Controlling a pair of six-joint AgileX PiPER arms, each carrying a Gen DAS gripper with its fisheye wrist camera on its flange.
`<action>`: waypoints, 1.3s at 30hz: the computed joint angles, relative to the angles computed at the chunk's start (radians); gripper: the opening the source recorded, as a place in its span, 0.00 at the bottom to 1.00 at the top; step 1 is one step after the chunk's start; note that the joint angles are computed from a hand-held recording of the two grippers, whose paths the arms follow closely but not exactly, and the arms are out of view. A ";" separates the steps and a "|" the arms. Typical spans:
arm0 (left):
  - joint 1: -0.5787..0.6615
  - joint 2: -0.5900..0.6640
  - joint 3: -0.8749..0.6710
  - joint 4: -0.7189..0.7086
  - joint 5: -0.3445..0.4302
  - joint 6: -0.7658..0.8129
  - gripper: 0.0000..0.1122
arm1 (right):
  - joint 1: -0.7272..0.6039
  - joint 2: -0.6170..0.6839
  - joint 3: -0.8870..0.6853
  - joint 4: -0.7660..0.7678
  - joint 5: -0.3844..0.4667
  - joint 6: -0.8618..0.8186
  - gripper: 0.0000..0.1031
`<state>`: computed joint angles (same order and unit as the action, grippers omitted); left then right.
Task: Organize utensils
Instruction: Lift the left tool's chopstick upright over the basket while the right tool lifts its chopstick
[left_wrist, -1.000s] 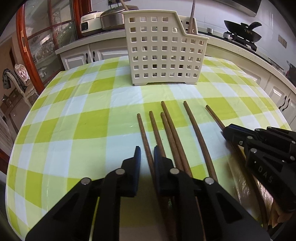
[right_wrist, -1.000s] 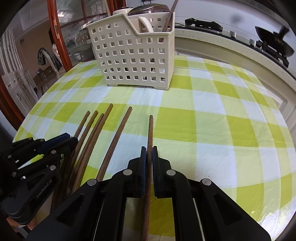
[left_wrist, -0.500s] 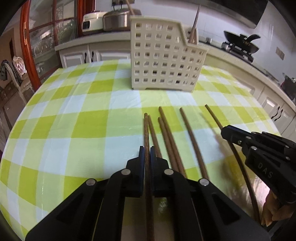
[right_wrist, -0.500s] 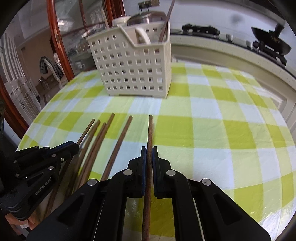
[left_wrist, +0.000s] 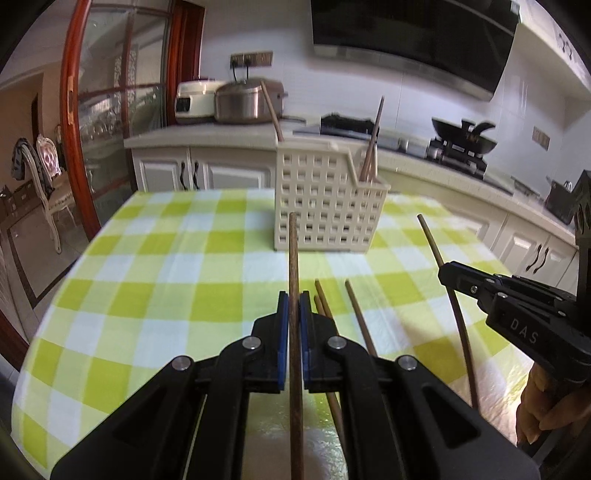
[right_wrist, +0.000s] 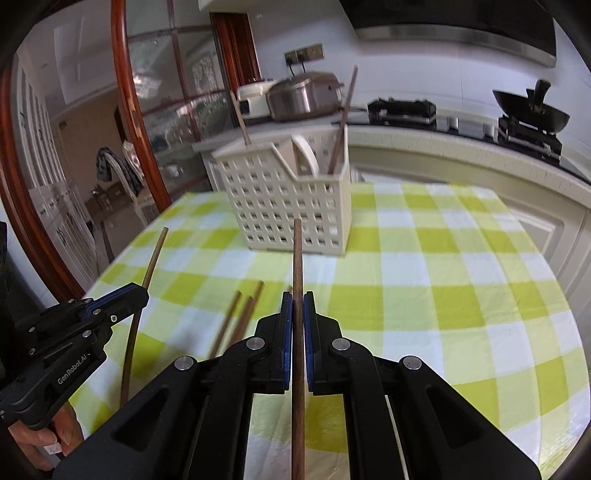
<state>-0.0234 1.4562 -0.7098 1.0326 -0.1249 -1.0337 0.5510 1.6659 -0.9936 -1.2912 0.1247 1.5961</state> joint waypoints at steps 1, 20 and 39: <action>0.004 -0.024 0.009 0.002 -0.003 -0.002 0.05 | 0.004 -0.014 0.007 -0.039 0.003 0.040 0.06; -0.003 -0.316 0.134 -0.193 -0.008 0.203 0.05 | 0.143 -0.214 0.084 -0.266 0.156 0.255 0.06; 0.000 -0.333 0.140 -0.361 -0.045 0.372 0.05 | 0.140 -0.237 0.107 -0.433 0.180 0.414 0.06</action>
<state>-0.0233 1.1227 -0.5695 0.6715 -0.1700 -0.6612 0.6906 1.4290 -0.8870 -1.7245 0.3044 2.0101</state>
